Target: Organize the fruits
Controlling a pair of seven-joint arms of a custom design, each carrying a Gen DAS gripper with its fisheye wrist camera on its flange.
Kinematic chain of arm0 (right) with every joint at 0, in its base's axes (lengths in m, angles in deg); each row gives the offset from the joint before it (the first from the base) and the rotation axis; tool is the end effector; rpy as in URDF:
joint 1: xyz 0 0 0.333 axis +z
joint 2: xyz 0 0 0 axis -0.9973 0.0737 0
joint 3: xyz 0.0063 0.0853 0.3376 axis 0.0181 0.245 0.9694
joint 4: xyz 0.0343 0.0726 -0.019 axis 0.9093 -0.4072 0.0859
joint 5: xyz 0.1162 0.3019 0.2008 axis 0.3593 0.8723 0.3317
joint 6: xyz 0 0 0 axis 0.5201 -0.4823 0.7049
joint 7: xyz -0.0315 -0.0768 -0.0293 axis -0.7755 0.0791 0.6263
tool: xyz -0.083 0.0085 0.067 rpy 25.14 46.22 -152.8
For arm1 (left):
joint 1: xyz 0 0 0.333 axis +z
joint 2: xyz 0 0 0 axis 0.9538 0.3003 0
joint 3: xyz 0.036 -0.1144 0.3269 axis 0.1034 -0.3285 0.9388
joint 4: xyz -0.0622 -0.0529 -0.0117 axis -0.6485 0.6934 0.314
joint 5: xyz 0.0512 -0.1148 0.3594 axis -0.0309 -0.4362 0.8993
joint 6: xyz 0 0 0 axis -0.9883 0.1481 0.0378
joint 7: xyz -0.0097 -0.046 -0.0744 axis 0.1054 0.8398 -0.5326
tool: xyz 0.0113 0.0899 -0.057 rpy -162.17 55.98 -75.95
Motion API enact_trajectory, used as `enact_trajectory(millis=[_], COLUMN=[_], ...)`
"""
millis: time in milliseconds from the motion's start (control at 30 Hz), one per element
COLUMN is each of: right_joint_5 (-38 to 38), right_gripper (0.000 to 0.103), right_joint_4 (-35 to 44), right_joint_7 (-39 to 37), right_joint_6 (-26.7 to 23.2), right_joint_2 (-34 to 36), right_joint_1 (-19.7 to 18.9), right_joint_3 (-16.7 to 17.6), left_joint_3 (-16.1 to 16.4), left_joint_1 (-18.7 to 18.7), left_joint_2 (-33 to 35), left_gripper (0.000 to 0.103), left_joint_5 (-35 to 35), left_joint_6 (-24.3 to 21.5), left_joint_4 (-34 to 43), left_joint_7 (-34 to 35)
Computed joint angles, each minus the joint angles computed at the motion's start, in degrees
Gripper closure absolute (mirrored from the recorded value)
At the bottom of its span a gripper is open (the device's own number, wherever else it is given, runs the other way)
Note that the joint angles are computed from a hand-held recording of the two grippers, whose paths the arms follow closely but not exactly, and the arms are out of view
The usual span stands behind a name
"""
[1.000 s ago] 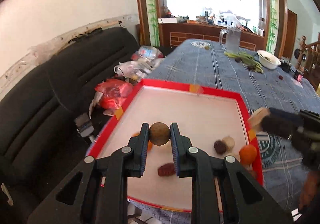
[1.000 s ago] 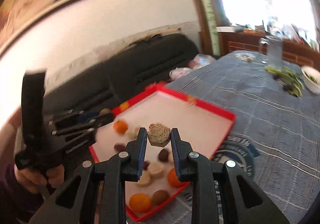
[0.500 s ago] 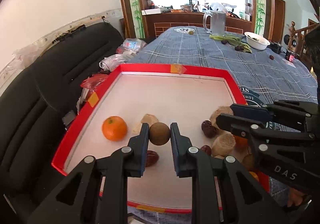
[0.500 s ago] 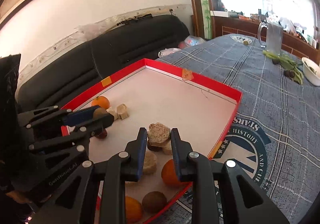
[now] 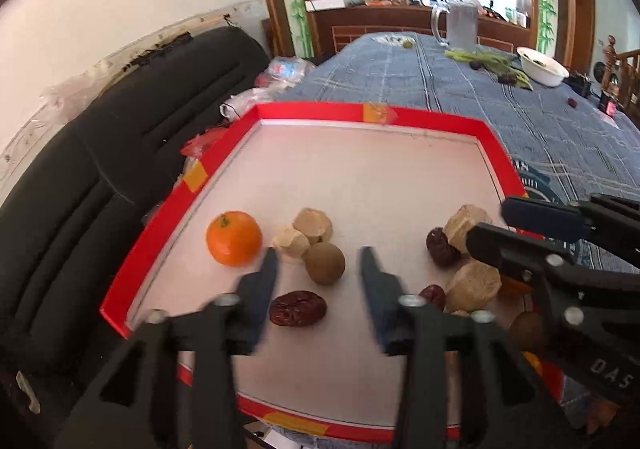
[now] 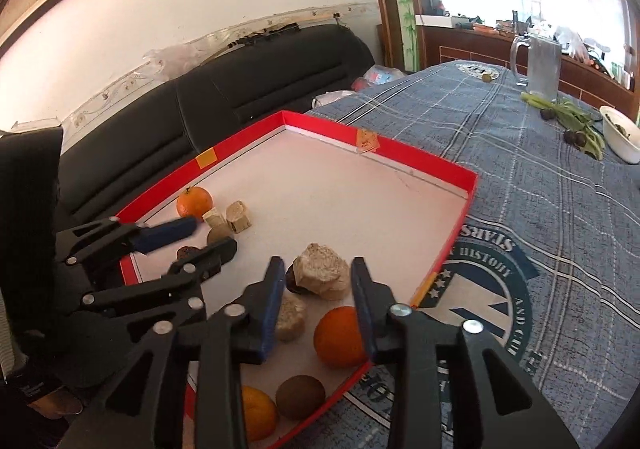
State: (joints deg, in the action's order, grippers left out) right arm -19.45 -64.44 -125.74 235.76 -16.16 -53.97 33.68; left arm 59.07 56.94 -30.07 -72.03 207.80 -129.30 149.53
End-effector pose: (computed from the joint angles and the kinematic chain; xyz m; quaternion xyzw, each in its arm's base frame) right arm 0.3851 0.4031 0.5076 -0.5770 0.6948 -0.2471 0.3512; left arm 0.4695 -0.1504 0.4985 -0.4030 0.8242 -0.3051 0.2551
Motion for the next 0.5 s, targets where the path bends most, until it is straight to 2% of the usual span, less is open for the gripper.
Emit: enact_trajectory(millis=[33,133,300,400,467,500], right_joint_5=[-0.8,-2.5,-4.3,-5.2,-5.6,-5.7], right_gripper=[0.056,0.052,0.047,0.042,0.035,0.033], right_joint_4=[-0.4,-1.1,-2.7,-3.5,-3.9,-3.9], right_joint_7=[1.1,3.8,8.4,11.4,13.1,13.8], right_joint_6=[-0.5,-3.4,-8.1,-11.6,-13.7,-14.8], right_joint_2=[-0.7,-2.5,-6.1,-8.1,-9.2,-9.6], right_joint_1=[0.1,0.3,0.4,0.5,0.8,0.9], right_joint_3=[0.2,1.1,3.1,4.7,5.7,6.2], left_joint_3=[-0.4,0.2,1.6,4.2,4.7,4.7], left_joint_1=[0.3,-0.6,-2.5,-5.7,-6.6,-6.8], left_joint_2=[-0.4,-1.7,-4.0,-6.1,-7.7,-8.8], left_gripper=[0.037,0.024,0.013,0.009,0.007,0.002], left_joint_5=[0.2,0.1,0.3,-0.5,0.0,0.5], left_joint_6=[1.3,3.6,5.1,6.4,7.5,8.3], left_joint_4=[-0.5,-1.5,-2.7,-3.9,-5.0,-5.8], left_joint_7=[-0.6,-1.2,-2.5,-2.1,-2.8,-3.3])
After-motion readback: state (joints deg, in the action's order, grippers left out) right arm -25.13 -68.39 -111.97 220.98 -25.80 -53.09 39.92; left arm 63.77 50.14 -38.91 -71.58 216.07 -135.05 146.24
